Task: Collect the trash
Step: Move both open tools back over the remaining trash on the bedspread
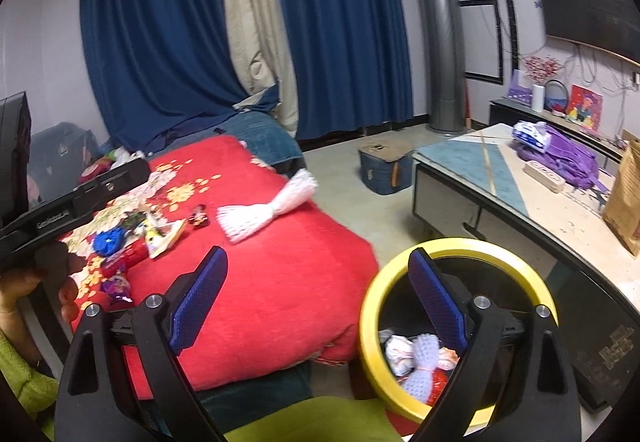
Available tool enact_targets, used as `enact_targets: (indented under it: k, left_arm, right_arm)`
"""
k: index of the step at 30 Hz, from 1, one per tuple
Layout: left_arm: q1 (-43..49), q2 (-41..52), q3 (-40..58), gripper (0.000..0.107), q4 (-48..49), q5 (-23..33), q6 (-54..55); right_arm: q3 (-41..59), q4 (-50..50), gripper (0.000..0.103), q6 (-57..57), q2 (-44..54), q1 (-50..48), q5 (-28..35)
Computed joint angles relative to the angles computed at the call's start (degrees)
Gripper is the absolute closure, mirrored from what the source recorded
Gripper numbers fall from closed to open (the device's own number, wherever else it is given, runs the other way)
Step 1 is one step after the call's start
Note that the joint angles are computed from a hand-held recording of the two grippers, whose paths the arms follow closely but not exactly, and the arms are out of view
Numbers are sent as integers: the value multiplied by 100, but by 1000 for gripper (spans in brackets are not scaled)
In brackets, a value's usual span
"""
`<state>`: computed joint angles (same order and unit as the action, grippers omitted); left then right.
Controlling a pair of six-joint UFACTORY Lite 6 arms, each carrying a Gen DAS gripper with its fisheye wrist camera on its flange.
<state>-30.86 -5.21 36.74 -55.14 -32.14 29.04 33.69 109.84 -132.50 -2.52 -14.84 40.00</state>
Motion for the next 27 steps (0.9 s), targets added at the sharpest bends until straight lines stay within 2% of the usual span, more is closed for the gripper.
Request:
enact_targets:
  k: [8, 17, 27]
  left_arm:
    - [486, -482, -467, 15, 58, 90, 21]
    - [1419, -1131, -1001, 15, 558, 481, -213]
    - [3183, -1885, -1652, 15, 2339, 1248, -1444]
  right_arm:
    - [193, 352, 14, 156, 108, 915, -366]
    - [568, 1073, 14, -133, 547, 1966, -810]
    - [1344, 1964, 14, -609, 1408, 3136, -1187]
